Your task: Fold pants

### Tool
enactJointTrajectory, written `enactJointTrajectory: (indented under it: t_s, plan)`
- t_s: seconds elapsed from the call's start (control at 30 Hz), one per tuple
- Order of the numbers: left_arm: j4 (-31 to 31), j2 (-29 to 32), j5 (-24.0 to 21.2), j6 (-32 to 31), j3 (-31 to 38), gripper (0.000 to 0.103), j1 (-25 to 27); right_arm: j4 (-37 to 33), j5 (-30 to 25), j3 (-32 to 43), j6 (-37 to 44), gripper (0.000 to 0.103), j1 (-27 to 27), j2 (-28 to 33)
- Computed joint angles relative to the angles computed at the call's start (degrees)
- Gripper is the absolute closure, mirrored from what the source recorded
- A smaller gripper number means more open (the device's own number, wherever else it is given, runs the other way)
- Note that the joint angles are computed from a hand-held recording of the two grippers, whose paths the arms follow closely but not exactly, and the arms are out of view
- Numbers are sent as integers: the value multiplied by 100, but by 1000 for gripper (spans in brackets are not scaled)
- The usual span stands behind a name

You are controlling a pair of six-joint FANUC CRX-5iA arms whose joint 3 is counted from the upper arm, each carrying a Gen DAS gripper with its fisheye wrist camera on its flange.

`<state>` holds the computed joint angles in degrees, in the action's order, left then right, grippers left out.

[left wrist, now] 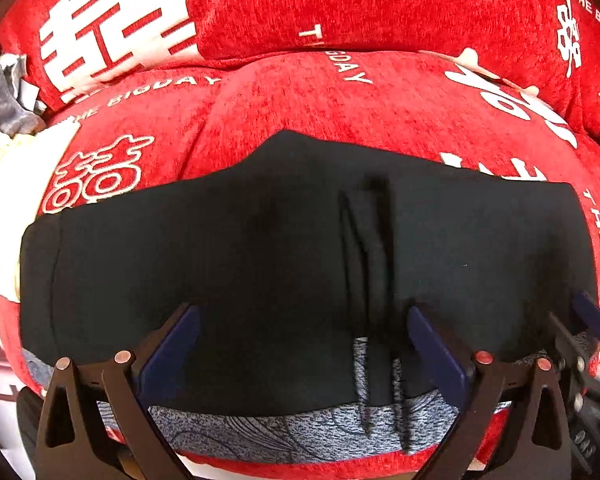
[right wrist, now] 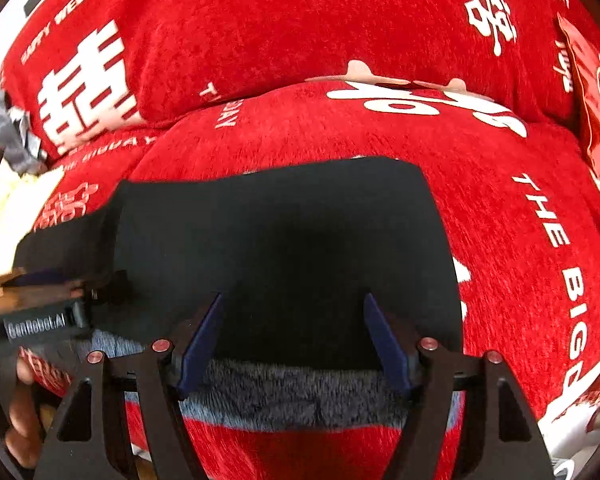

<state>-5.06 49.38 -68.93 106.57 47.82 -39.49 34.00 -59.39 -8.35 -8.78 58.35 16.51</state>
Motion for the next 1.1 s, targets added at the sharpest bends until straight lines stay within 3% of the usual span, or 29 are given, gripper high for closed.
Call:
enactJointTrajectory:
  t_s: [0.1, 0.17, 0.27, 0.3, 0.37, 0.5, 0.67, 0.73, 0.87, 1.03, 1.1]
  plan:
    - [396, -104, 188, -51, -324, 0, 143, 81, -151, -65, 58, 29, 204, 2]
    - [367, -160, 122, 33, -331, 0, 133, 54, -290, -50, 206, 29, 327, 15]
    - [359, -404, 467, -10, -609, 0, 71, 172, -545, 22, 266, 28, 356, -33]
    - [295, -339, 387, -57, -487, 0, 33, 322, -620, 34, 249, 28, 320, -40]
    - [18, 44, -195, -65, 144, 0, -73, 330, -705, 148, 428, 28, 179, 14]
    - [528, 376, -356, -64, 434, 0, 110, -360, -753, 695, 1156, 28, -374, 410]
    - [512, 1089, -1080, 33, 1741, 0, 119, -439, -595, 933, 1384, 13, -815, 625]
    - [424, 1283, -1333, 99, 2193, 0, 89, -507, -726, 1163, 1604, 12, -911, 789]
    - [393, 547, -579, 79, 1061, 0, 84, -420, -867, 1210, 1469, 12, -824, 735]
    - [481, 140, -273, -74, 143, 0, 110, -472, -805, 1021, 1046, 12, -576, 563]
    - [775, -16, 75, -169, -310, 0, 209, -615, -813, 1022, 1022, 12, -486, 604]
